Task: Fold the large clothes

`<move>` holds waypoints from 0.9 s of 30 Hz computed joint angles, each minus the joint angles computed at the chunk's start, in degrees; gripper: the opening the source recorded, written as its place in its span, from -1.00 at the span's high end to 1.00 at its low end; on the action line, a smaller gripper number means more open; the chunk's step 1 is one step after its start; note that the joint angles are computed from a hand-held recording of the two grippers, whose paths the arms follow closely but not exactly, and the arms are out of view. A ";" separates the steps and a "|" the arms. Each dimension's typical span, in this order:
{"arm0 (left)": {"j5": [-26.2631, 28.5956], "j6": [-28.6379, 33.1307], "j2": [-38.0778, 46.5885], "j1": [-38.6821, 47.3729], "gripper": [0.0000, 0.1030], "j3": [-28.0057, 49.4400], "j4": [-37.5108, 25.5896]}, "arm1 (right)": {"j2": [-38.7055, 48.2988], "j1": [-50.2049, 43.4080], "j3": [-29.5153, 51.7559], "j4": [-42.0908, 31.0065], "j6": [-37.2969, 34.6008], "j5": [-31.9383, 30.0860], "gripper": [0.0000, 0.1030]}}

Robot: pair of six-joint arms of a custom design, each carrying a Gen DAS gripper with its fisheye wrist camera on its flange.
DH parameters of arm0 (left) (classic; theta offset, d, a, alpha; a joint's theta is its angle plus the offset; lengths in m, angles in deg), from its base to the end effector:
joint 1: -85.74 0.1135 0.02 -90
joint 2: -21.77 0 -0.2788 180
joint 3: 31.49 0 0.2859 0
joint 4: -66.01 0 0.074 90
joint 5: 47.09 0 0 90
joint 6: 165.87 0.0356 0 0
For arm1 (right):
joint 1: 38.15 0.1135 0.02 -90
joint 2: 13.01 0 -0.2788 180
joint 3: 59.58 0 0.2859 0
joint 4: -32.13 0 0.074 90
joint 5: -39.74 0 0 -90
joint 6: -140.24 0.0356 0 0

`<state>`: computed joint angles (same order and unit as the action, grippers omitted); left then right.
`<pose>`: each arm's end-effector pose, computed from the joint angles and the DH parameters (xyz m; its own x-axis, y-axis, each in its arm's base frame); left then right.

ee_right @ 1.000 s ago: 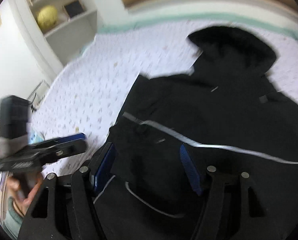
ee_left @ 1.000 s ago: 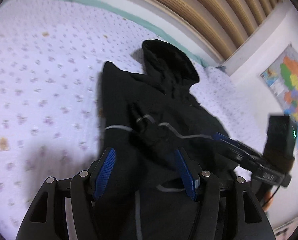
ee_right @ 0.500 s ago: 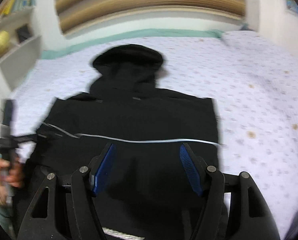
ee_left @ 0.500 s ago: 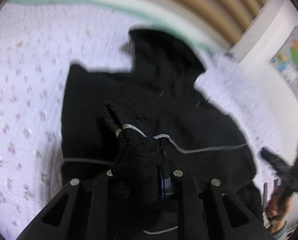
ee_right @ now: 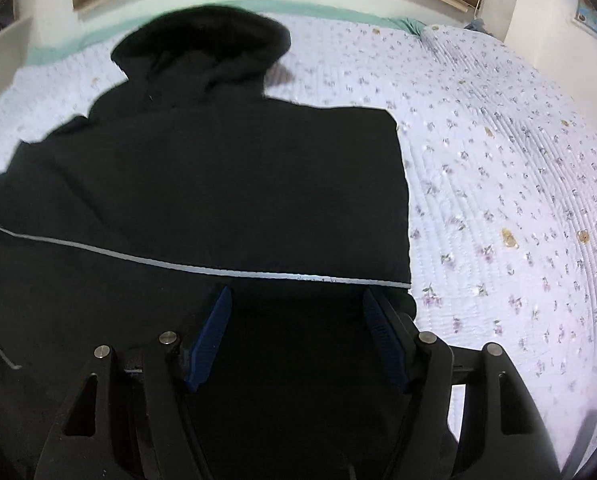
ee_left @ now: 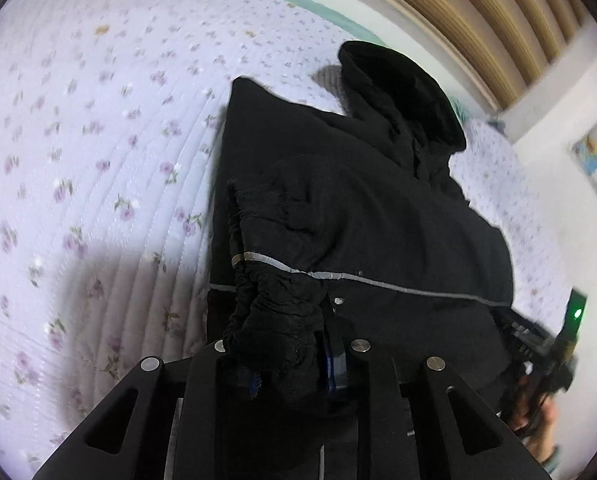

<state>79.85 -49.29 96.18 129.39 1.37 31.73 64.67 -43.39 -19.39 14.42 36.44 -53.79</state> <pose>0.1480 0.1116 0.0931 -0.8266 -0.2943 -0.4797 -0.0843 0.9075 -0.4116 0.2490 -0.0206 0.1219 -0.8075 -0.1650 -0.5663 -0.1405 0.9862 -0.0870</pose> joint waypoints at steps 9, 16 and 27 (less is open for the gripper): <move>5.01 6.08 -24.83 7.57 0.03 1.26 -16.16 | -11.10 -4.84 2.47 -11.86 -0.11 -10.86 -0.41; -0.89 -3.49 -24.70 -12.01 0.03 -0.99 -13.78 | -14.85 7.99 -0.14 -11.83 4.51 -7.10 -0.41; -7.31 -11.70 -8.08 -19.28 0.04 -10.26 15.68 | -7.82 12.86 -11.74 11.30 4.88 -2.14 -0.42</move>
